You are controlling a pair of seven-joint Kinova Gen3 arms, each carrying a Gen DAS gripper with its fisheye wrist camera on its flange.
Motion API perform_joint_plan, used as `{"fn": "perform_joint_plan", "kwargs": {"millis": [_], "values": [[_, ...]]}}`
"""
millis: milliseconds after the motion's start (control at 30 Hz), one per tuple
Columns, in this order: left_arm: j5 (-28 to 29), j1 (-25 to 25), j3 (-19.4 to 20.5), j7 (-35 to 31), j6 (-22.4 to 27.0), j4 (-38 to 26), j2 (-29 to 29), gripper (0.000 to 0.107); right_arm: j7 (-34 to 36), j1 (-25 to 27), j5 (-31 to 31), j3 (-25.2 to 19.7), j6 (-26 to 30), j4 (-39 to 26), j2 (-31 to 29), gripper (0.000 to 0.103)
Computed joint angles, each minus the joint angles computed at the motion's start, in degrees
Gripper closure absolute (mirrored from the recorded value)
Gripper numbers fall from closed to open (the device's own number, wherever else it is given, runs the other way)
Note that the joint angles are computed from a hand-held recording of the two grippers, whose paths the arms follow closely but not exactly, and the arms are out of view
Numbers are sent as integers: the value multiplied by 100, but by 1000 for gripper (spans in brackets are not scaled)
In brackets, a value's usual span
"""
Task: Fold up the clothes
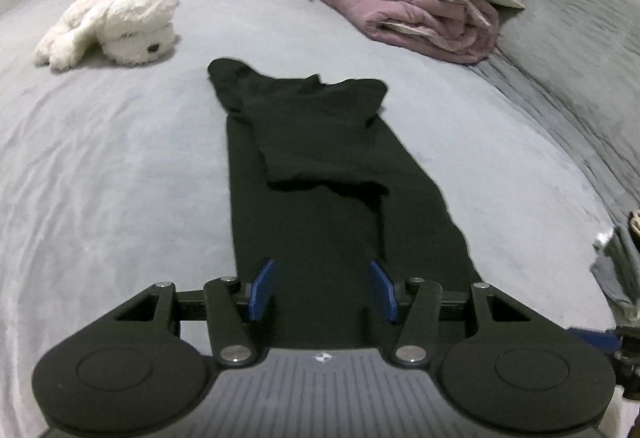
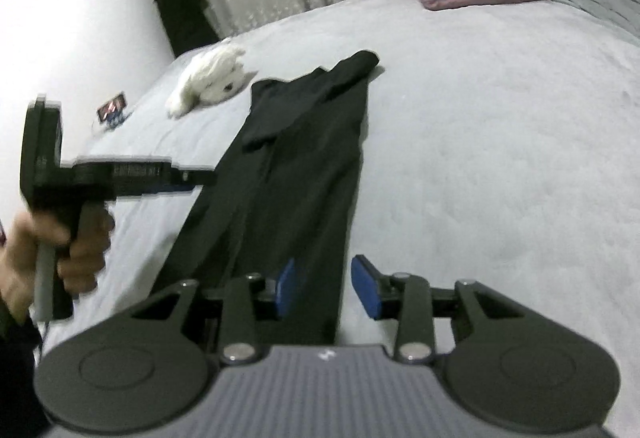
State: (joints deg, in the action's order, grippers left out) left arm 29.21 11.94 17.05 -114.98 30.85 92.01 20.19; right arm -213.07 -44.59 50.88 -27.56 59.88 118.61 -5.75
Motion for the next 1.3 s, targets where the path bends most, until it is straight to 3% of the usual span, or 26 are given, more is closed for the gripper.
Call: {"fn": "perform_joint_plan", "kwargs": {"millis": [67, 167, 333, 500, 600, 667, 733, 800, 833, 867, 900, 967, 1100, 1200, 1300], "values": [[-294, 227, -214, 343, 125, -188, 134, 57, 206, 436, 2, -35, -296, 15, 21, 69], [-427, 198, -164, 323, 112, -253, 222, 57, 594, 1232, -89, -164, -821, 27, 46, 69], [-384, 14, -75, 173, 126, -251, 259, 57, 1758, 2560, -495, 164, -1975, -64, 87, 69], [-232, -138, -24, 26, 243, -303, 286, 57, 2923, 3887, -588, 641, -2960, -796, 1131, 69], [-440, -6, -147, 38, 188, -314, 296, 56, 3621, 4681, -782, 412, -2997, -1563, 1926, 67], [-428, -55, -126, 23, 256, -360, 352, 56, 4071, 4926, -1171, 443, -3213, -1982, 2287, 65], [-372, -119, -88, -27, 292, -372, 378, 56, 4499, 4748, -1616, 747, -3193, -2405, 2530, 62], [-329, -156, -68, -78, 300, -359, 376, 57, 4925, 4235, -1803, 1229, -2811, -2935, 2823, 65], [-317, -165, -63, -104, 300, -348, 370, 57, 5155, 3969, -1850, 1475, -2578, -3201, 2986, 85], [-303, -176, -54, -137, 297, -335, 364, 56, 5384, 3704, -1912, 1733, -2345, -3465, 3143, 94], [-291, -180, -54, -156, 293, -325, 359, 56, 5597, 3438, -1976, 1995, -2112, -3724, 3288, 94], [-278, -173, -66, -163, 286, -310, 352, 57, 5888, 2907, -1835, 2463, -1646, -4160, 3486, 96], [-254, -188, -53, -244, 296, -305, 353, 57, 6775, 1866, -951, 3256, -714, -4980, 4089, 96], [-240, -196, -54, -296, 296, -288, 349, 56, 7250, 1768, -857, 3171, -15, -5678, 4578, 95], [-229, -202, -60, -324, 326, -300, 352, 57, 6948, 2139, -586, 2497, 219, -5774, 4673, 80]]}}
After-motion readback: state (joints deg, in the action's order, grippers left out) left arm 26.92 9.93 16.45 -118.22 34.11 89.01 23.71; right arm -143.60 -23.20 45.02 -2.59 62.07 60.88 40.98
